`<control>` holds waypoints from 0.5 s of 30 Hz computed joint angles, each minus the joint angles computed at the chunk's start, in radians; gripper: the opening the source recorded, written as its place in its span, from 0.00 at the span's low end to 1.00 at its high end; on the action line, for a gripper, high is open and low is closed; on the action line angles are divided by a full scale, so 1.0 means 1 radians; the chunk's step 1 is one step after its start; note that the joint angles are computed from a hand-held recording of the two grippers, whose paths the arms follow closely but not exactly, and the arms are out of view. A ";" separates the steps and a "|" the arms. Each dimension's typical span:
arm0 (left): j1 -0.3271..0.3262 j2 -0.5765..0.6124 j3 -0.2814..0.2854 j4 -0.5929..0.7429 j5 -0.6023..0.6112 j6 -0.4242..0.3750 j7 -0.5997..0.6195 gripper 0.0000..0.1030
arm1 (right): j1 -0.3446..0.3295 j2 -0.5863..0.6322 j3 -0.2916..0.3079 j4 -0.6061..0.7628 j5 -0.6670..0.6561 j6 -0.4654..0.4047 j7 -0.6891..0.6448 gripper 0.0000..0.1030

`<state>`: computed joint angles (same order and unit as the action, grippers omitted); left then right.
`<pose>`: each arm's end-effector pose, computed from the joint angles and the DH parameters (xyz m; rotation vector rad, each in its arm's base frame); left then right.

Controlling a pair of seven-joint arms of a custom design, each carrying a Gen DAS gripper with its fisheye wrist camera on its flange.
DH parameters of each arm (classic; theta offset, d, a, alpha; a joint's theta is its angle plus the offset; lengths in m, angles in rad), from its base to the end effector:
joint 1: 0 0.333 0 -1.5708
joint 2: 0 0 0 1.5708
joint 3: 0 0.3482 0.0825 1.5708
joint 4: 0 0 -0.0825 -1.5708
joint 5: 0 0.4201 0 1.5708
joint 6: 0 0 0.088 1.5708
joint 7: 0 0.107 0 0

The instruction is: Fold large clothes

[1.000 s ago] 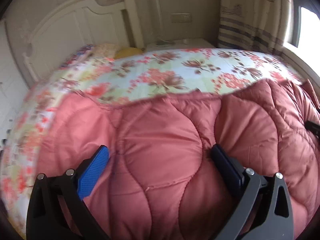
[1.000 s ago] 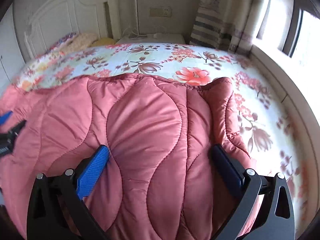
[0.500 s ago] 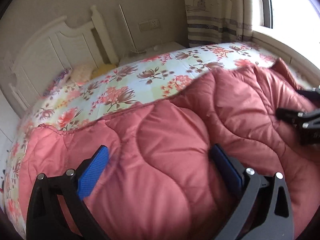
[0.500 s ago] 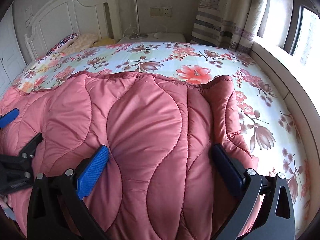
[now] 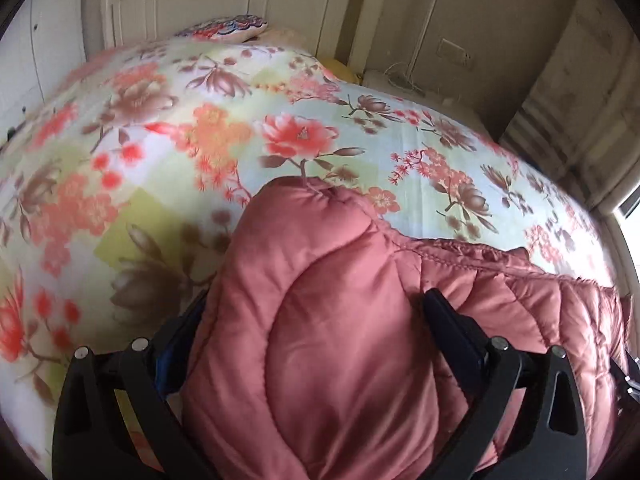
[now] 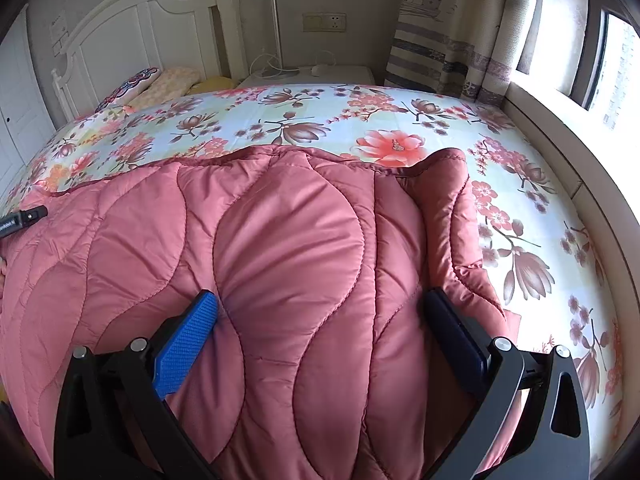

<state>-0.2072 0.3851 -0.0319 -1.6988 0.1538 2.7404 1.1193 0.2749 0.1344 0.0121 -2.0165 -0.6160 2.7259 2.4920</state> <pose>0.7266 -0.1799 0.4591 -1.9810 1.7965 -0.7680 0.6205 0.2053 0.4581 -1.7014 1.9563 -0.6624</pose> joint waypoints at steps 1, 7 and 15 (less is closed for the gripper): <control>-0.027 0.001 0.026 0.005 0.044 -0.009 -0.029 0.98 | 0.001 0.000 0.000 0.001 -0.002 -0.002 0.000 0.96; -0.077 0.017 0.069 0.037 0.209 -0.061 -0.132 0.98 | 0.024 0.004 0.004 0.069 0.012 -0.162 0.022 0.95; -0.058 0.013 0.045 0.036 0.238 -0.070 -0.150 0.98 | 0.106 0.121 0.063 0.287 -0.076 -0.134 -0.102 0.95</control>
